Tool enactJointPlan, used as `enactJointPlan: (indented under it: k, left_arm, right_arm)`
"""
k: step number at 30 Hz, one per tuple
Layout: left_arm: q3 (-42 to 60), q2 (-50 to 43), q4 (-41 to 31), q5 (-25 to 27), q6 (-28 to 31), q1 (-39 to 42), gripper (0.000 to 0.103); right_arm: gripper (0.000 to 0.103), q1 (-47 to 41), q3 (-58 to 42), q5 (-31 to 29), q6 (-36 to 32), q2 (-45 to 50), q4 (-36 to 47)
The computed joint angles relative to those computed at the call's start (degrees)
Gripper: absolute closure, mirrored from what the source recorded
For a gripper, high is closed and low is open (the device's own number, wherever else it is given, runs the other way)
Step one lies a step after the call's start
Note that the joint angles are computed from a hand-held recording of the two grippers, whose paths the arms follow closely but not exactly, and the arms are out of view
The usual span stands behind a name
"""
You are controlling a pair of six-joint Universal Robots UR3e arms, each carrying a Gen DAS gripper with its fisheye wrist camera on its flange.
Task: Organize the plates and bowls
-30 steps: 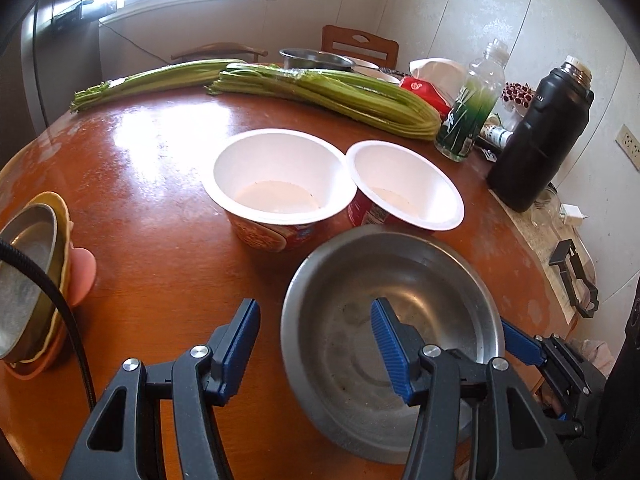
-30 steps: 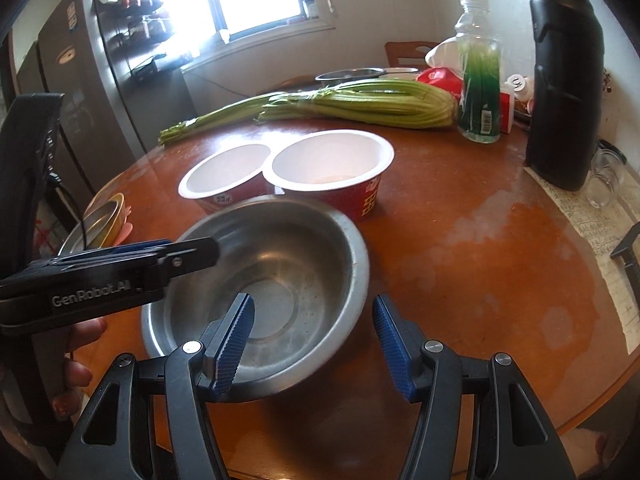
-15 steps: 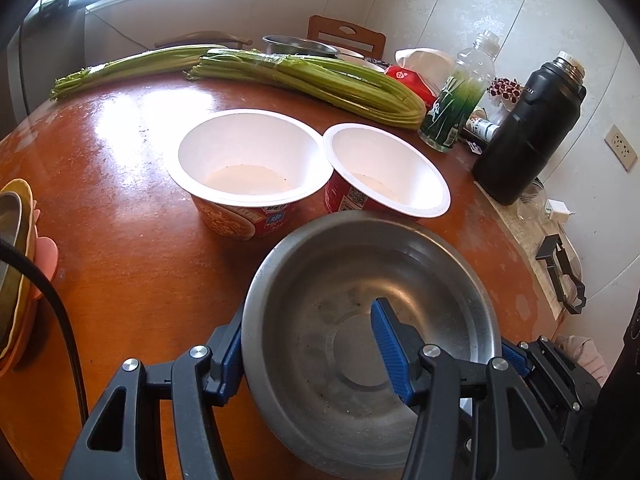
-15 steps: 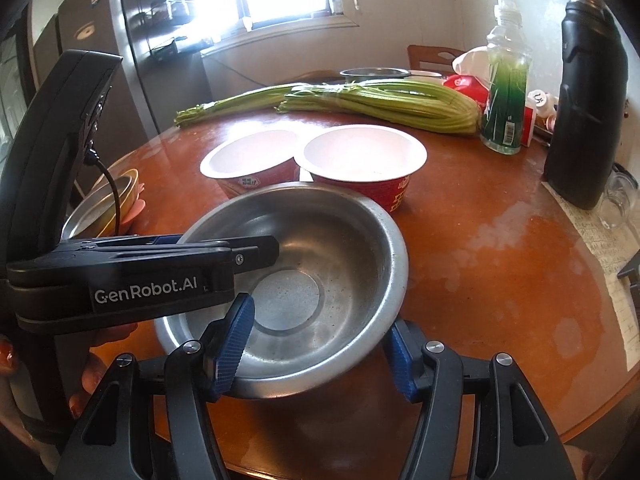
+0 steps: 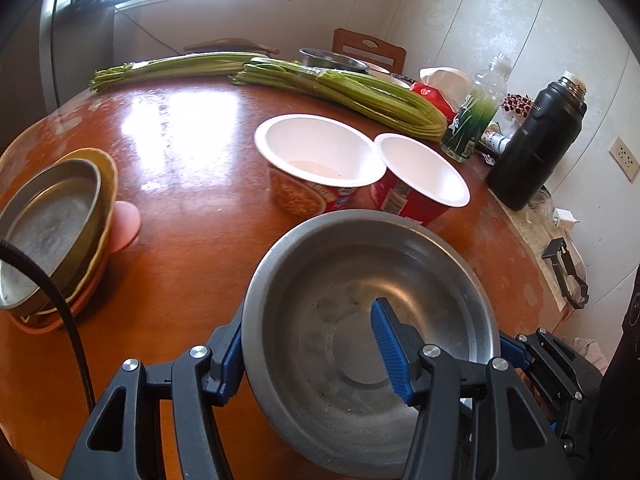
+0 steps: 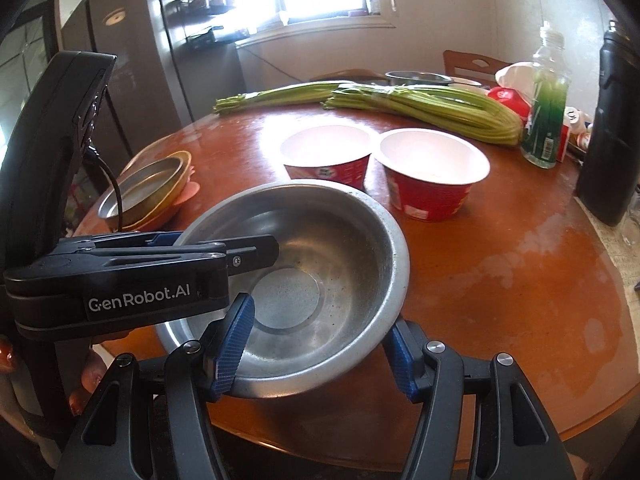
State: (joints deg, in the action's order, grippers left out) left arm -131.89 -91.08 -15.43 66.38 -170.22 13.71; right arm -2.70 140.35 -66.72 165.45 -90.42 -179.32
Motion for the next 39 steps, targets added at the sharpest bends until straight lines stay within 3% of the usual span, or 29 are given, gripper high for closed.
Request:
enactJointPlan:
  k: [10, 23, 39]
  left_arm:
    - [-4.6, 4.0, 0.5, -1.6, 2.2, 4.3, 0.046]
    - [-4.9, 2.7, 2.2, -0.8, 2.1, 3.9, 0.046]
    - [-4.7, 1.2, 4.5, 0.8, 1.0, 2.1, 0.045]
  right_arm:
    - [0.038, 4.8, -0.1, -3.4, 2.7, 1.3, -2.1]
    - [0.038, 6.9, -0.7, -6.6, 4.3, 3.6, -4.8]
    - [0.038, 4.1, 1.1, -4.0, 3.9, 2.0, -4.2]
